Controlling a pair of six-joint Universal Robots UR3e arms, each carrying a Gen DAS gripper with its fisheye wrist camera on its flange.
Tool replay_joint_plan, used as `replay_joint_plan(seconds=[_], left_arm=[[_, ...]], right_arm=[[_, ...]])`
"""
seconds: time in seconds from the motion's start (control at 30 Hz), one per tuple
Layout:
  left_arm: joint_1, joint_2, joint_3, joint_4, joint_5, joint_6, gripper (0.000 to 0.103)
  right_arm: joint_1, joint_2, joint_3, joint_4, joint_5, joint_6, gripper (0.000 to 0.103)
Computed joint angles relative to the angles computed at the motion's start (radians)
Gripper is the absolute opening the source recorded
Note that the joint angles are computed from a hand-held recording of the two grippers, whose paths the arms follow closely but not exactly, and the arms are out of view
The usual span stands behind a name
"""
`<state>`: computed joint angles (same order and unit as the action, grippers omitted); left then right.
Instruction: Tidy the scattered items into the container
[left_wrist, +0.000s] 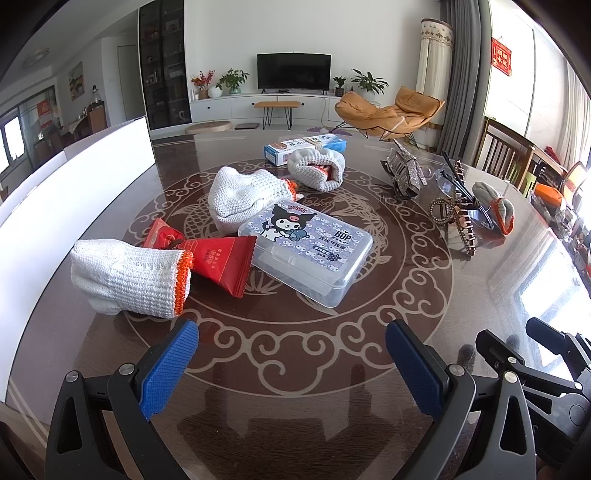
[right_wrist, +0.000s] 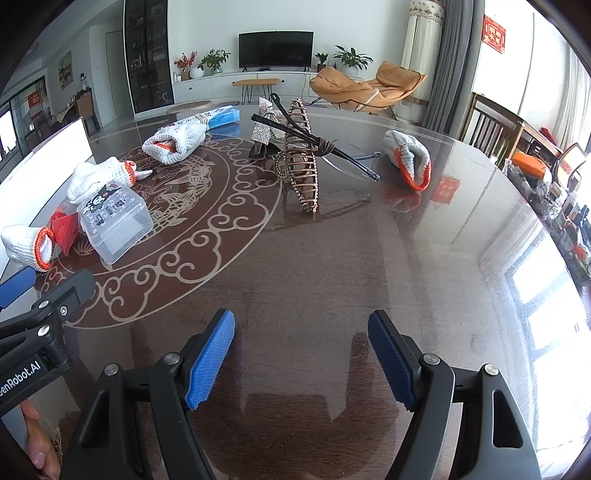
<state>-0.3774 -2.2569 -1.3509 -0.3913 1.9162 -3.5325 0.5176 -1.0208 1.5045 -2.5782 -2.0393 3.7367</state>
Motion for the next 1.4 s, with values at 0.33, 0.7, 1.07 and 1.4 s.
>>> replay_joint_plan(seconds=[0.33, 0.7, 1.07, 1.4], left_arm=[[0.008, -0.005, 0.009, -0.018, -0.021, 0.018, 0.103], [0.005, -0.023, 0.061, -0.094, -0.026, 0.048, 0.103], [-0.002, -0.038, 0.111, -0.173, -0.028, 0.08, 0.103], [-0.026, -0.076, 0.187, -0.244, 0.012, 0.111, 0.103]], right_arm=[[-0.016, -0.003, -0.001, 0.007, 0.034, 0.001, 0.076], [-0.017, -0.004, -0.002, 0.009, 0.037, 0.004, 0.076], [-0.019, 0.0, -0.006, 0.009, 0.041, 0.005, 0.076], [-0.02, -0.003, -0.002, 0.007, 0.045, 0.01, 0.076]])
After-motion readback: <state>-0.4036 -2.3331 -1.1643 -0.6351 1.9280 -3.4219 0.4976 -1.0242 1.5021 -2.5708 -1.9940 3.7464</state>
